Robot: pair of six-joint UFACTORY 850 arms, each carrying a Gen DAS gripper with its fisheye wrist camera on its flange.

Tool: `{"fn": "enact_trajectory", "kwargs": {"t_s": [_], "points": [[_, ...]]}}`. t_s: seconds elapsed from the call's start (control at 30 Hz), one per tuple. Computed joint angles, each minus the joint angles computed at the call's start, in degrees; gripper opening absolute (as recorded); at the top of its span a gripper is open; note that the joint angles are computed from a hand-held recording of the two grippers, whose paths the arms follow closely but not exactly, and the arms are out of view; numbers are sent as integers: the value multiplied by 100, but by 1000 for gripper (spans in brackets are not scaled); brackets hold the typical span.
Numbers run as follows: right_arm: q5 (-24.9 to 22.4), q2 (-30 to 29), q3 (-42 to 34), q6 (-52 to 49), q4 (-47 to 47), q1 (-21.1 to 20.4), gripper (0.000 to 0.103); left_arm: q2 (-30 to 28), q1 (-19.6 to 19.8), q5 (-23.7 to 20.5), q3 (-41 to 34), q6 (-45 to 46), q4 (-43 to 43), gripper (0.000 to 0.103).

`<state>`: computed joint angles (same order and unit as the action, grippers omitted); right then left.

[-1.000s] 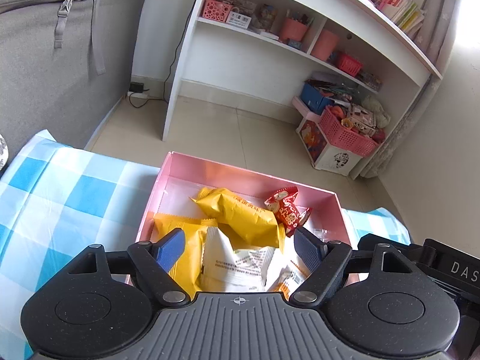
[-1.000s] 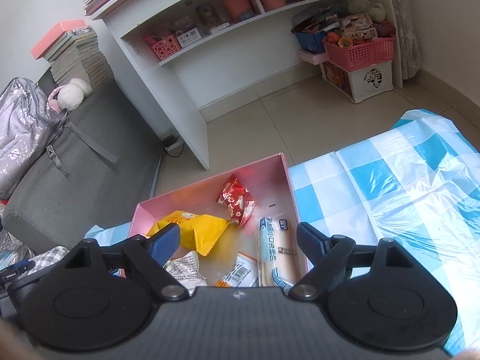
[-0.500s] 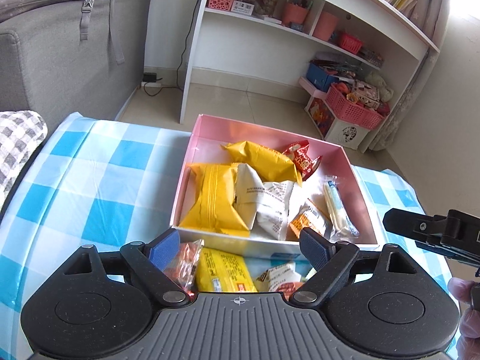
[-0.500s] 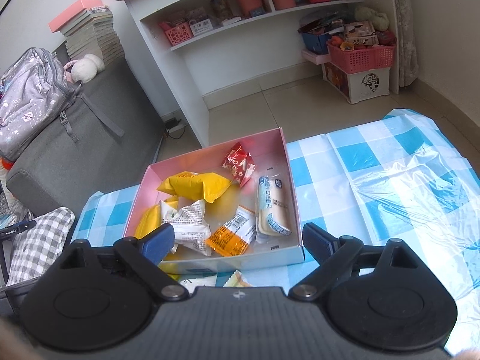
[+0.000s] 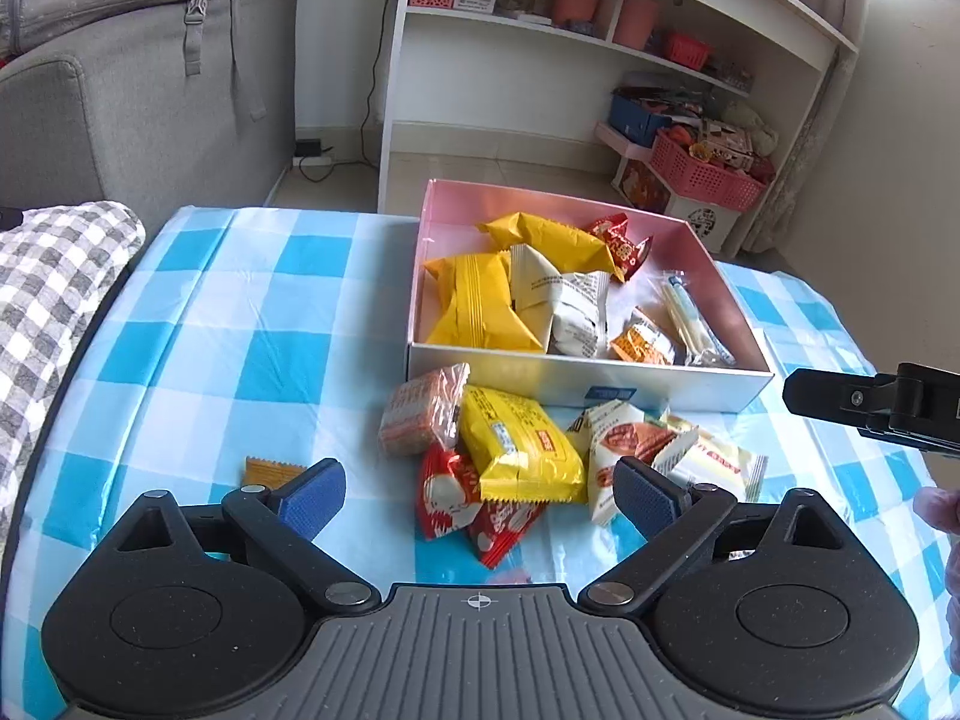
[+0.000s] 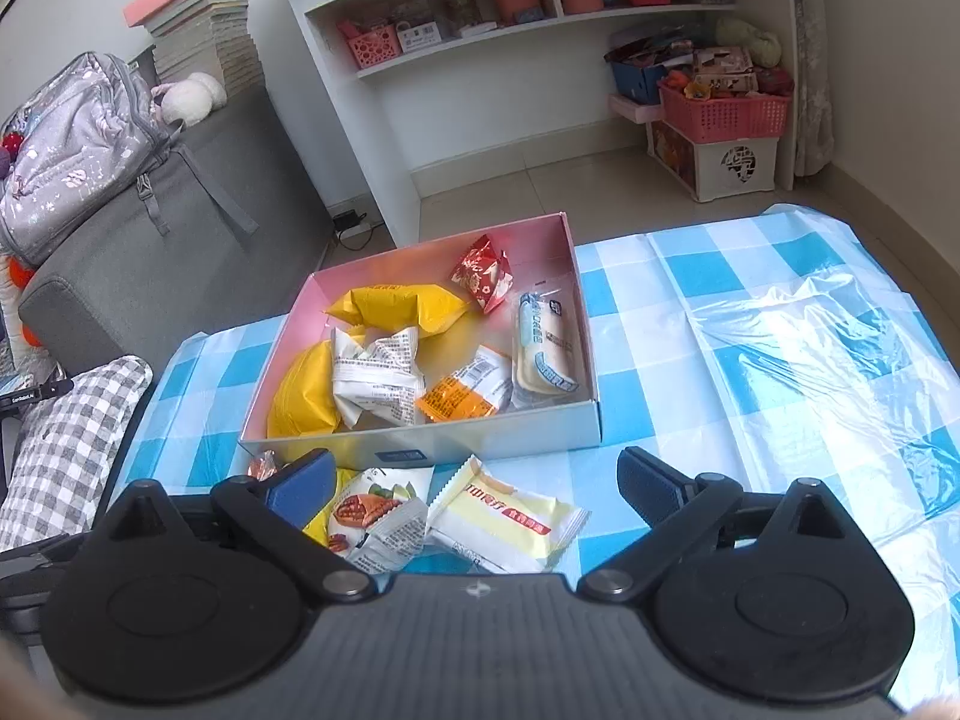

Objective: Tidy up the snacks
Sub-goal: 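Grasp the pink-and-white packet with the left tool while the right tool grasps the blue-and-white truffle packet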

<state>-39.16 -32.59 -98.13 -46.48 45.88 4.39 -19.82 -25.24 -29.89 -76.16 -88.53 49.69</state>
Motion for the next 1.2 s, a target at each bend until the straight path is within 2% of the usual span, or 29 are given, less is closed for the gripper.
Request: {"fn": "enact_trajectory", "kwargs": {"t_s": [0.13, 0.23, 0.37, 0.47, 0.57, 0.7, 0.87, 1.03, 1.2], "points": [[-10, 72, 146, -242, -144, 18, 101, 195, -21, 188, 334, 96, -34, 97], [-83, 143, 304, -566, -4, -21, 102, 342, -59, 263, 613, -24, 343, 97], [65, 203, 505, -736, -112, -18, 103, 472, -69, 456, 927, -52, 814, 97], [175, 206, 605, -774, -316, -16, 103, 535, -62, 629, 1103, 304, 1010, 97], [256, 219, 707, -882, -457, -19, 103, 534, -9, 846, 1143, 1493, 381, 97], [216, 176, 739, -845, -735, -11, 103, 490, 42, 1057, 1158, 2557, -259, 98], [164, 153, 804, -839, -1013, 54, 103, 316, 12, 968, 1033, 3228, -420, 97], [358, 253, 1049, -1227, -1121, 153, 103, 218, 20, 811, 946, 3526, -670, 96], [528, 337, 1215, -1625, -952, 170, 103, 248, 53, 964, 921, 4643, -1782, 96]]}}
